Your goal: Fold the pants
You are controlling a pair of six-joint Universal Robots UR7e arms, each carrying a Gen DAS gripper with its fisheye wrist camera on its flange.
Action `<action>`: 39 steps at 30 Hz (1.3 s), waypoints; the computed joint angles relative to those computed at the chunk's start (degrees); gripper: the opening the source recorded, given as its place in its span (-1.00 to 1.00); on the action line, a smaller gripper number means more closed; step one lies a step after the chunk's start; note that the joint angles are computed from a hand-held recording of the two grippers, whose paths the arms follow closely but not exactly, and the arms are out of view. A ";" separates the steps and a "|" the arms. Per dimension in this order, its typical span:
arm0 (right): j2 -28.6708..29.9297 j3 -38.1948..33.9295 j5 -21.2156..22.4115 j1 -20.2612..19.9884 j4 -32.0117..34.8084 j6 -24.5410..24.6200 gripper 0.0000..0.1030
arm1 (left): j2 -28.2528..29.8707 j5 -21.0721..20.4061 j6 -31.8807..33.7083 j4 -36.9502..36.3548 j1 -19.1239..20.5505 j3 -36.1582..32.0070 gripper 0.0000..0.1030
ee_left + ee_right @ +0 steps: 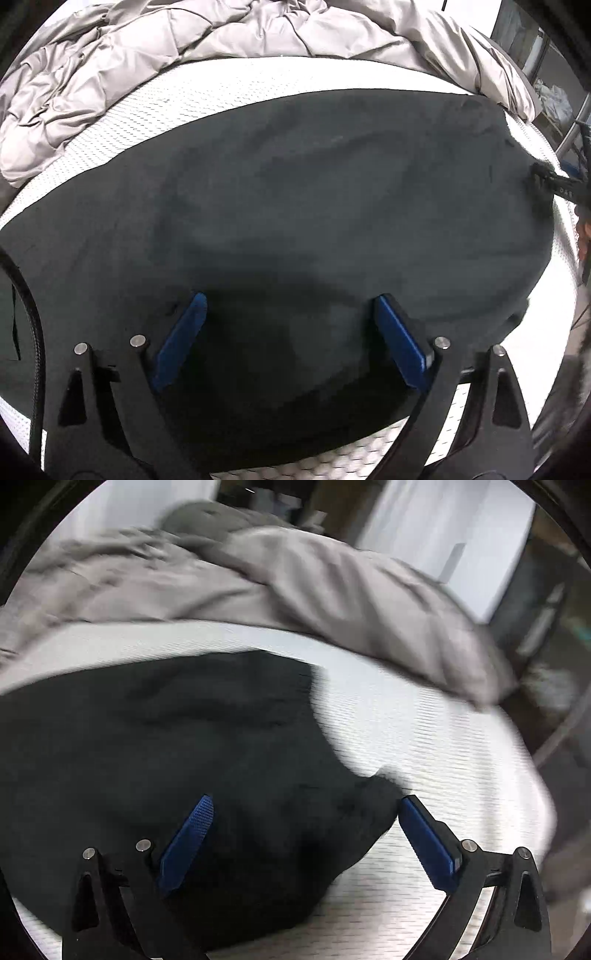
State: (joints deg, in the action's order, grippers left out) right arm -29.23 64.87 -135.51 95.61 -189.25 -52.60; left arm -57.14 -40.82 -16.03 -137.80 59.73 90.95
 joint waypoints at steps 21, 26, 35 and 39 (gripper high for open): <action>-16.42 6.78 42.05 -13.60 34.62 52.15 -0.12 | 0.82 -9.61 -1.02 -10.53 -3.77 3.38 0.71; -16.53 8.25 46.82 -13.09 27.19 50.74 -0.76 | 5.19 1.27 3.07 -2.07 -6.58 2.15 0.78; -16.82 8.24 41.54 -14.06 32.80 57.58 0.22 | 3.32 -2.52 1.94 -2.59 -5.90 2.99 0.78; -16.31 8.01 44.31 -14.07 29.77 57.43 -0.61 | 3.18 -3.00 2.64 -3.14 -5.43 2.79 0.79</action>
State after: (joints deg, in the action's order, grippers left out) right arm -45.54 72.88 -91.20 81.54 -159.48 4.83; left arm -53.96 -43.82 -13.40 -140.94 54.29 93.74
